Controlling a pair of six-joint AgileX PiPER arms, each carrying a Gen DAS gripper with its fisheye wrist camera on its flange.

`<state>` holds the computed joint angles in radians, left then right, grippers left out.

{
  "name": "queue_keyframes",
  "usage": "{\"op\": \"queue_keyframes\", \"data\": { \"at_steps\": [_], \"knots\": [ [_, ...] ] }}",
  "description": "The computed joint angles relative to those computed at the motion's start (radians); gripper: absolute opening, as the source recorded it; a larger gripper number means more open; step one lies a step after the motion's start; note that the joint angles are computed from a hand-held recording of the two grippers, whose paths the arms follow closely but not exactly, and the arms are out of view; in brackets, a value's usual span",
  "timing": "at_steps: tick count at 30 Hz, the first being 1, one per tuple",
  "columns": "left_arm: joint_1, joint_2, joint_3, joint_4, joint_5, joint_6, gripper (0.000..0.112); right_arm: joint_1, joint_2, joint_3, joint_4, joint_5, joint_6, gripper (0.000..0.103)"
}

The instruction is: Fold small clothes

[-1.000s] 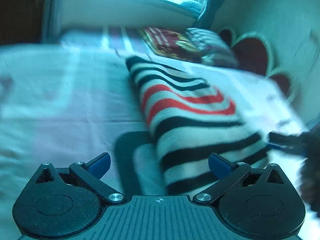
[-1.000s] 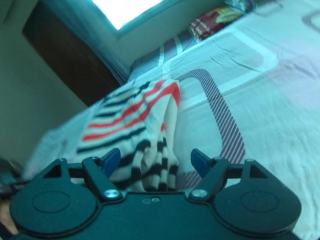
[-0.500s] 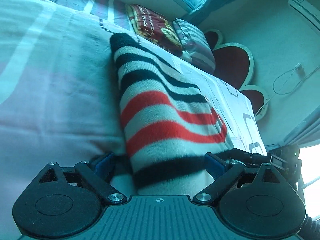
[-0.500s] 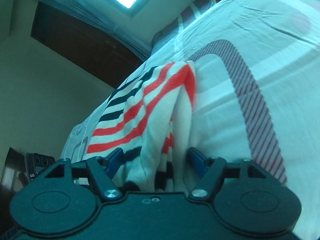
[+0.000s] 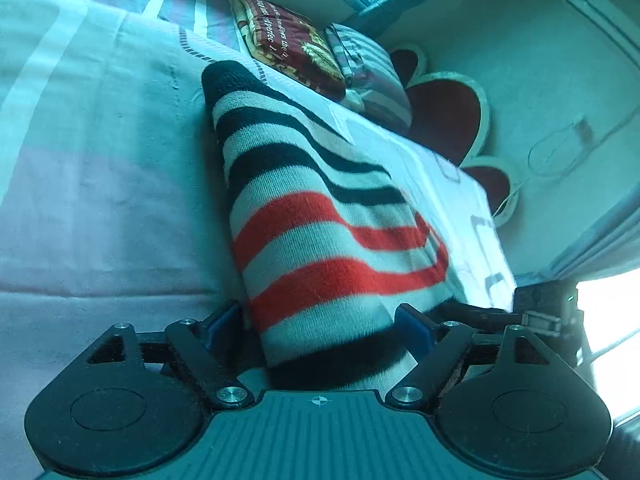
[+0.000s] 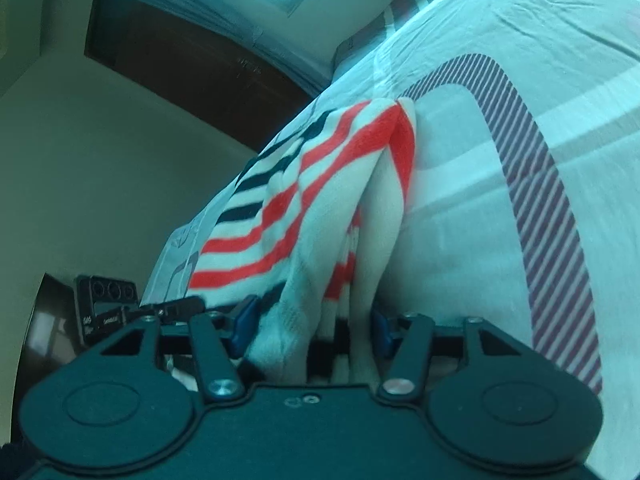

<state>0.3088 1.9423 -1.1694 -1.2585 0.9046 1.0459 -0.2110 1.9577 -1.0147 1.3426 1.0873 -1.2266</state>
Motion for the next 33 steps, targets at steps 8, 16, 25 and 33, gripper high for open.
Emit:
{"op": "queue_keyframes", "data": {
  "at_steps": [8,16,25,33],
  "knots": [
    [-0.246,-0.099,-0.039,0.346,-0.312,-0.249,0.068,0.192,-0.153,0.070,0.023,-0.335,-0.037,0.039],
    [-0.212,-0.178,0.011,0.272,-0.281,-0.174,0.051,0.229,-0.338,0.168,0.001,-0.406,-0.029,0.034],
    [-0.200,-0.262,0.026,0.275,-0.227,-0.154,0.050,0.247,-0.465,0.206,-0.049,-0.425,0.029,0.034],
    [-0.109,-0.341,0.043,0.314,-0.159,-0.141,0.050,0.316,-0.486,0.203,0.001,-0.452,0.039,0.034]
  ]
}}
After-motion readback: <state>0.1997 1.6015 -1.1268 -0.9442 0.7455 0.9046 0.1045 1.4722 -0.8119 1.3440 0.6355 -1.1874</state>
